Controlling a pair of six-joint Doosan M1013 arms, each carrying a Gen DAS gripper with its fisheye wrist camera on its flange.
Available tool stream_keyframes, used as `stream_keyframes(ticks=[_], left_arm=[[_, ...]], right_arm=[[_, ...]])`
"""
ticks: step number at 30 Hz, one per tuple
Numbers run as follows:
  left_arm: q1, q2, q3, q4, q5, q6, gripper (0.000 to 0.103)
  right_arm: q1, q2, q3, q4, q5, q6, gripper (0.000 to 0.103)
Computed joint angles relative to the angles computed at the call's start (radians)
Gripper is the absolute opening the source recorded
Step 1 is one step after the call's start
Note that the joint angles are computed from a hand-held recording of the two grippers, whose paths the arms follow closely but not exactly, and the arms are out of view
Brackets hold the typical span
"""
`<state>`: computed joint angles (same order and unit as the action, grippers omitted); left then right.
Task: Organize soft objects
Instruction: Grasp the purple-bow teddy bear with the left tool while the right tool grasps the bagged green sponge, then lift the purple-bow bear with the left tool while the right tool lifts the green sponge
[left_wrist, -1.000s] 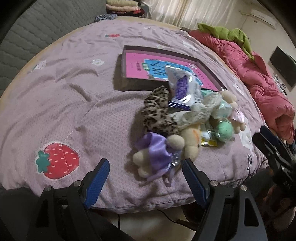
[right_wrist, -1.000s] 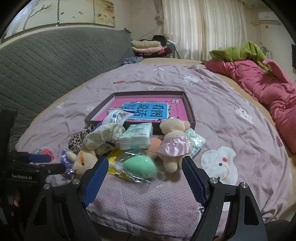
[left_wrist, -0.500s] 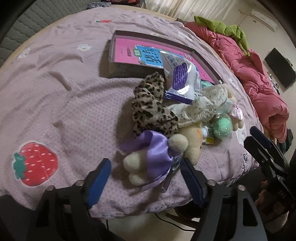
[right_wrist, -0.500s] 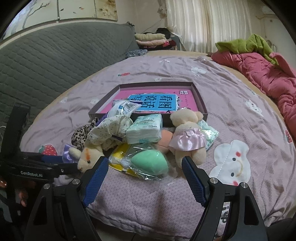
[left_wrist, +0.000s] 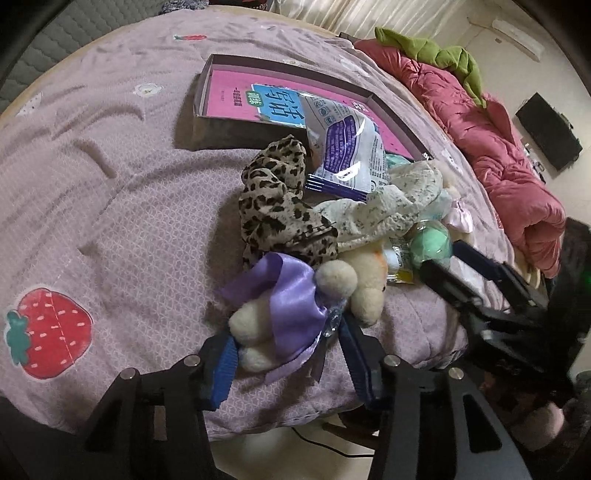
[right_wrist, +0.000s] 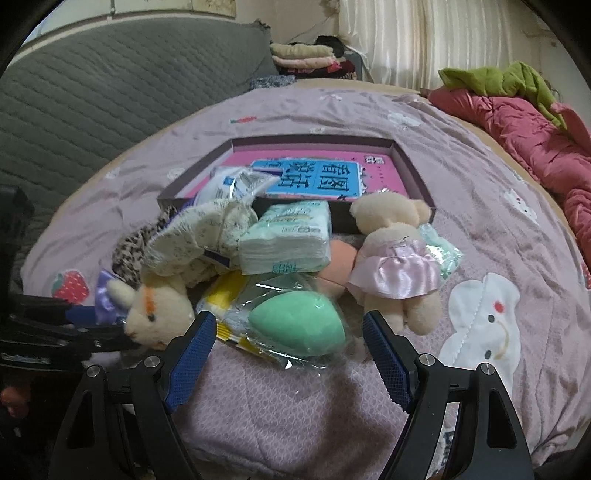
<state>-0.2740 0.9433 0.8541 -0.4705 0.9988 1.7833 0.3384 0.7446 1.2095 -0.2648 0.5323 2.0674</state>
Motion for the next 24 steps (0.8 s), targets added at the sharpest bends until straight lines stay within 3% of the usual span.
stream_keyframes(ticks=[5, 8, 17, 24], left_arm=[[0.017, 0.010, -0.008, -0.101, 0.030, 0.028, 0.050], [0.018, 0.010, -0.008, -0.108, 0.025, 0.031, 0.049], [0.015, 0.002, 0.008, -0.129, 0.002, 0.054, 0.046], [0.024, -0.006, 0.027, -0.199, -0.020, 0.078, 0.045]], right_arm=[[0.010, 0.022, -0.029, -0.073, 0.035, -0.004, 0.082], [0.009, 0.027, -0.036, -0.052, 0.034, -0.047, 0.081], [-0.010, 0.012, -0.018, 0.052, 0.001, -0.089, 0.060], [-0.007, -0.012, 0.011, 0.103, -0.060, -0.156, 0.056]])
